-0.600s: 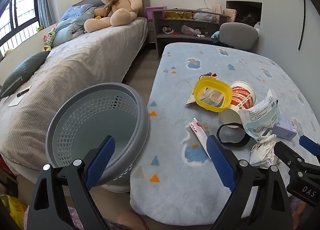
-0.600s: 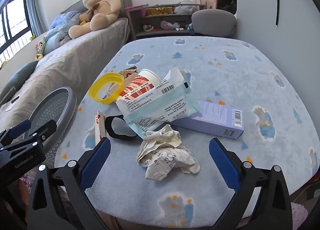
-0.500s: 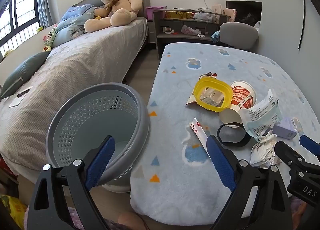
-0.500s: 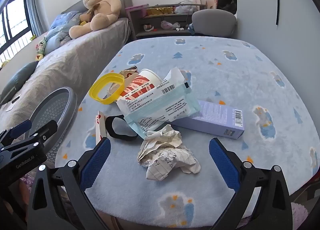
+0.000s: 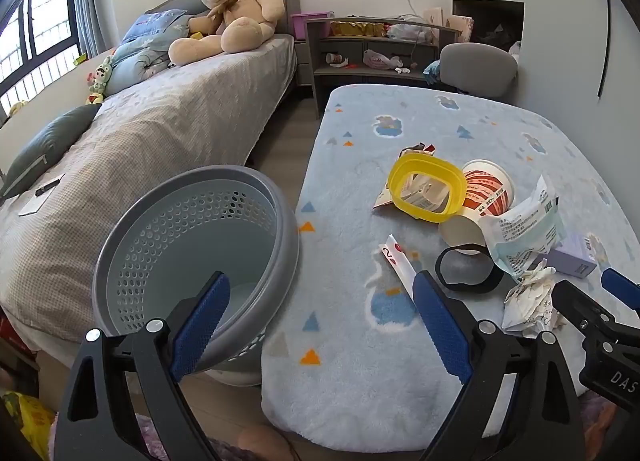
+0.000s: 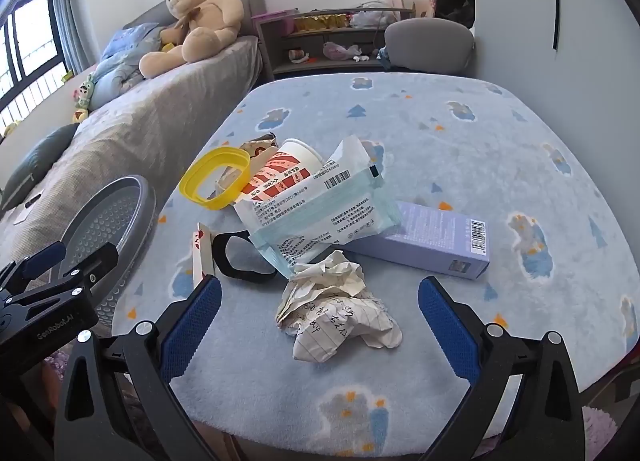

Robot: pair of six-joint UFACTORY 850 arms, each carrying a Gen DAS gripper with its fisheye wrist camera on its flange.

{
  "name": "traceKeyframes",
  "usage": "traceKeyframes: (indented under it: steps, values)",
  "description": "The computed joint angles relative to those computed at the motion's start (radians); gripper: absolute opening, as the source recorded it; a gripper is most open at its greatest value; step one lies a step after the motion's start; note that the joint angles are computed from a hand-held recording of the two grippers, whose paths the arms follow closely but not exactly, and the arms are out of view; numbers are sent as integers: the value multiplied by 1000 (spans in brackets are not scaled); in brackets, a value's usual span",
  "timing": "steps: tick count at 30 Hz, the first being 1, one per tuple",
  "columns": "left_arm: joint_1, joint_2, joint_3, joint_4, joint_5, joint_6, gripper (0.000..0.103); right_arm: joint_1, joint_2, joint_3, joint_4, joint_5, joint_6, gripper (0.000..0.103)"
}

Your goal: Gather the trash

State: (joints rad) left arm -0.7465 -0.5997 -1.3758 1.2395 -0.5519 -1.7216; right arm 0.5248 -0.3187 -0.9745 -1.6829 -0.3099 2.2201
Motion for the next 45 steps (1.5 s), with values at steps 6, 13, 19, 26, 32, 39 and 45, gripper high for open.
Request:
traceKeyframes:
  steps: [6,13,19,26,32,39,45]
  values:
    - [0,1,1,-1,-1,2,89,2,3,2,3,-2,0,97]
    - [2,1,10,13,1,-11,89,6,-6,-4,-11,-3,16,97]
    - [1,0,9,12,0,-9,89,5,-6,-4,-13,-3,20,97]
    - [2,3,10,7,-1,-2,89,5,-1,-1,-6,1,9,97]
    - [-1,9,10,-2,-6,7,89,2,-2,-2,-7,5,9,97]
    - [-1,8,9,-1,-7,7,89,2,-1,-2,-13,4,14,97]
    - [-2,8,9,0,-9,7,89,2,-2,-2,-18,1,17,97]
